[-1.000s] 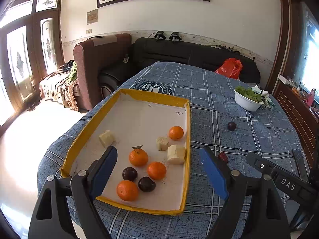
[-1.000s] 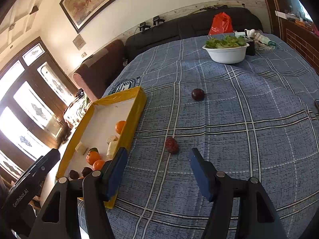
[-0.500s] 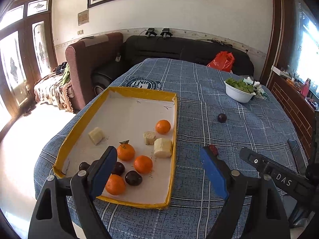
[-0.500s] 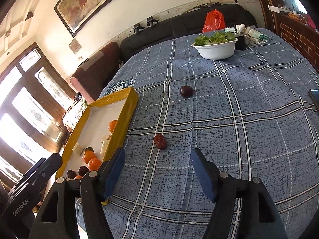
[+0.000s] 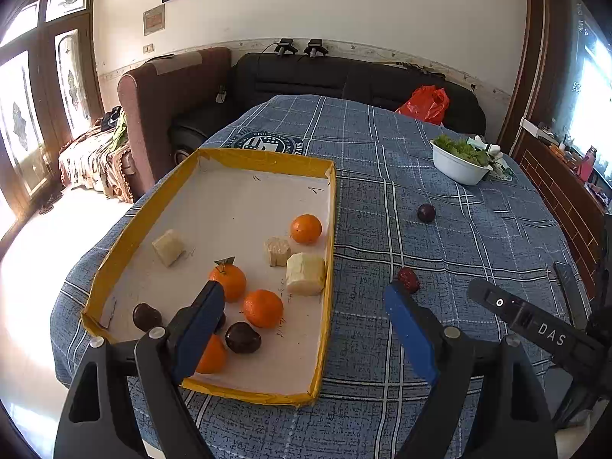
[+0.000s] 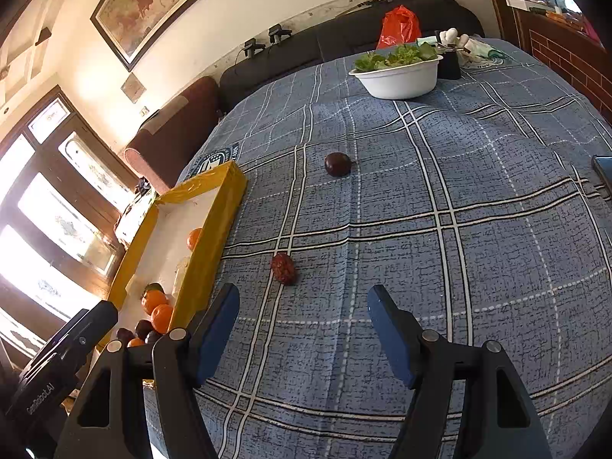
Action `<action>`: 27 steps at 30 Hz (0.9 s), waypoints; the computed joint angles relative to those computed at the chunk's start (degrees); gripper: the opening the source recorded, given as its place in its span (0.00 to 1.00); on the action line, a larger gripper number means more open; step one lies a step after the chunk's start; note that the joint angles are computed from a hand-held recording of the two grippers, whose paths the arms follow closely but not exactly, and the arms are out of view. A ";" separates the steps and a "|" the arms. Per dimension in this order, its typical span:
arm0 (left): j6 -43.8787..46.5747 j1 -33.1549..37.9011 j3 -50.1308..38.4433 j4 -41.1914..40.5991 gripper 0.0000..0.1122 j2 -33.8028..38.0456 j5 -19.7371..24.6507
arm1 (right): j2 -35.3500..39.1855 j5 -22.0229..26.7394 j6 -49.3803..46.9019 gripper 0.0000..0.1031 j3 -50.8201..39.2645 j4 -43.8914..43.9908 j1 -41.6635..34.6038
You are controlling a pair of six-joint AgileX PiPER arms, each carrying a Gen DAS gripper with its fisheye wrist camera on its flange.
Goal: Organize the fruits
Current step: 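Move both open tools back toward the last plum and red date, then grasp the red dried date with the left tool while the right tool grasps the last plum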
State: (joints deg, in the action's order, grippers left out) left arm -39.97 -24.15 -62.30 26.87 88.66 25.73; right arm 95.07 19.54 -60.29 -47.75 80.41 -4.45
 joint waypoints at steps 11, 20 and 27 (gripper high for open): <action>17.15 0.80 -4.28 -18.63 0.76 6.79 -4.47 | 9.91 4.83 15.51 0.72 -13.98 -19.27 -7.83; 37.77 0.45 -8.86 -35.75 0.74 12.34 -3.53 | 29.53 9.24 40.18 0.67 -44.49 -48.93 -1.95; 39.99 -0.44 -13.38 -36.30 0.65 16.38 -1.05 | 37.17 12.94 48.94 0.36 -56.55 -61.32 1.63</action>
